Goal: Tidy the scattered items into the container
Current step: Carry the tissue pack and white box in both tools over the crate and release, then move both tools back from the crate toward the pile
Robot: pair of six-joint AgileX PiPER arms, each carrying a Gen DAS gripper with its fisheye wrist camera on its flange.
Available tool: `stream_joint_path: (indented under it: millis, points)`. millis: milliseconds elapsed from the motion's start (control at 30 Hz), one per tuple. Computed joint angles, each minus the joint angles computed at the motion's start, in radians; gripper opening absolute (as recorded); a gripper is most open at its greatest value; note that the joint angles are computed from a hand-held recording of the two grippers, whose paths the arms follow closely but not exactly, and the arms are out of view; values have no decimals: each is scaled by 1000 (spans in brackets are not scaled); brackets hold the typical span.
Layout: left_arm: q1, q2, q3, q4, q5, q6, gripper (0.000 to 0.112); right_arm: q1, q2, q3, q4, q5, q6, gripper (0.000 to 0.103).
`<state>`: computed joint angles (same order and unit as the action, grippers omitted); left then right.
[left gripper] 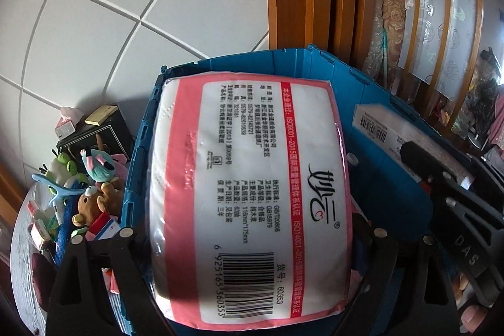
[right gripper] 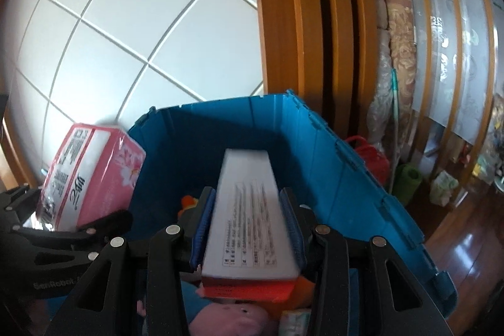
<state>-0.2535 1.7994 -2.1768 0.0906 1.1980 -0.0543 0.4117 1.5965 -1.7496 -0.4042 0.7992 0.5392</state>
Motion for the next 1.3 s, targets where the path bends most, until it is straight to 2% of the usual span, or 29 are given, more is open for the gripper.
stream_joint_path:
  millis: [133, 200, 233, 300, 500, 600, 867, 1033, 1133, 1233, 1300]
  points:
    - [1, -6, 13, -3, -5, -4, 92, 4, -7, 5, -21, 9, 23, 47]
    - [-1, -29, 50, 7, -35, -11, 102, 1, -12, 9, -22, 9, 28, 53]
    - [-6, -51, 83, 18, -65, -18, 103, -3, -14, 9, -17, 7, 24, 56]
    - [-18, -79, 126, 46, -99, -27, 103, 0, -27, 26, -21, 2, 34, 58]
    - [-14, -110, 186, 35, -117, -22, 103, 10, -57, 58, -43, 0, 62, 62]
    - [-3, -128, 217, 13, -125, -5, 103, 29, -69, 69, -66, 7, 84, 65]
    - [61, -240, 355, -54, -211, 25, 103, 100, -86, 73, -122, 21, 133, 70]
    - [140, -308, 421, -89, -253, 42, 103, 163, -60, 37, -143, 34, 149, 70]
    - [203, -366, 476, -85, -296, 46, 103, 209, -35, 3, -135, 28, 145, 75]
    - [302, -424, 534, -112, -339, 80, 103, 265, 2, -52, -129, 18, 139, 77]
    - [406, -454, 563, -186, -351, 141, 103, 314, 44, -117, -124, 19, 128, 77]
